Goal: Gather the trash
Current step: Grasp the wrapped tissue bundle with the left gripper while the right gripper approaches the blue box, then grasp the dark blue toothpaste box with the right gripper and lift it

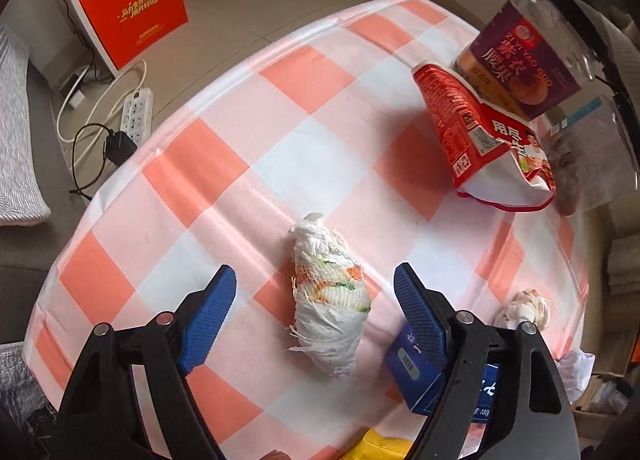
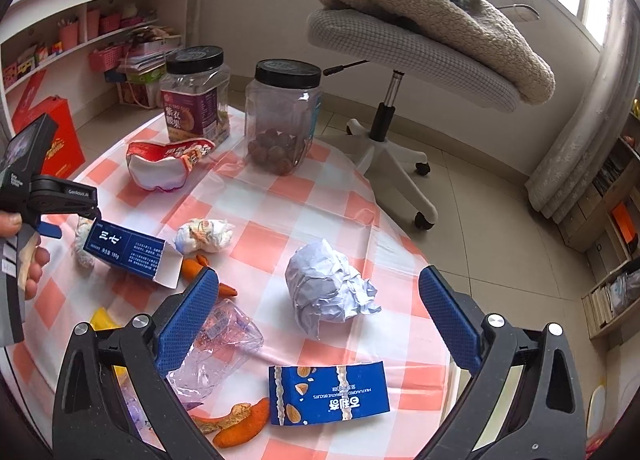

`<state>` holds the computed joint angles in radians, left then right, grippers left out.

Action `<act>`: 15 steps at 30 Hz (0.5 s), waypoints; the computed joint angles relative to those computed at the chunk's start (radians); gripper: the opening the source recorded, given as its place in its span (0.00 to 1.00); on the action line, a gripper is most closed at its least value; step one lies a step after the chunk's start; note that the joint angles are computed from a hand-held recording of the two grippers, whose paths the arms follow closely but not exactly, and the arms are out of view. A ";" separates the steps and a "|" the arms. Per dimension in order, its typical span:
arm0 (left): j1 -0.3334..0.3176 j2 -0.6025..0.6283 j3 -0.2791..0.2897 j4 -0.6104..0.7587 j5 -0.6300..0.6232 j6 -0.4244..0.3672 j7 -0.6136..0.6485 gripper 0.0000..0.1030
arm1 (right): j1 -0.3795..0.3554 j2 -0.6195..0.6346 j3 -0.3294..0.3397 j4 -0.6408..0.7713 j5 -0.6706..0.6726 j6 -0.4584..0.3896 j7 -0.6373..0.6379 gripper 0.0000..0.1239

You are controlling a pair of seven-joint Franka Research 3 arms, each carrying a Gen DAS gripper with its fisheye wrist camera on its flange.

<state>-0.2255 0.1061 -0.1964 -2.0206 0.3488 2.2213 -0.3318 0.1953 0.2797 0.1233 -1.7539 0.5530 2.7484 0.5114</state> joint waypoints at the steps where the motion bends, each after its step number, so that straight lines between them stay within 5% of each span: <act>1: 0.005 0.001 0.001 -0.012 -0.016 0.027 0.013 0.68 | -0.002 -0.002 0.005 -0.005 0.001 -0.001 -0.018 0.78; 5: 0.007 0.016 0.000 -0.009 -0.033 0.030 0.056 0.48 | -0.006 -0.009 0.024 -0.019 0.024 -0.021 -0.098 0.78; 6: 0.007 0.016 -0.001 -0.009 -0.034 0.032 0.071 0.35 | -0.007 -0.009 0.029 -0.016 0.032 -0.037 -0.120 0.78; 9: 0.004 -0.009 -0.003 -0.037 -0.037 0.059 0.079 0.35 | -0.010 -0.006 0.047 -0.012 0.075 -0.078 -0.213 0.78; 15: -0.016 -0.064 -0.019 -0.045 0.007 -0.023 0.094 0.35 | 0.015 0.013 0.074 -0.002 0.128 -0.132 -0.418 0.78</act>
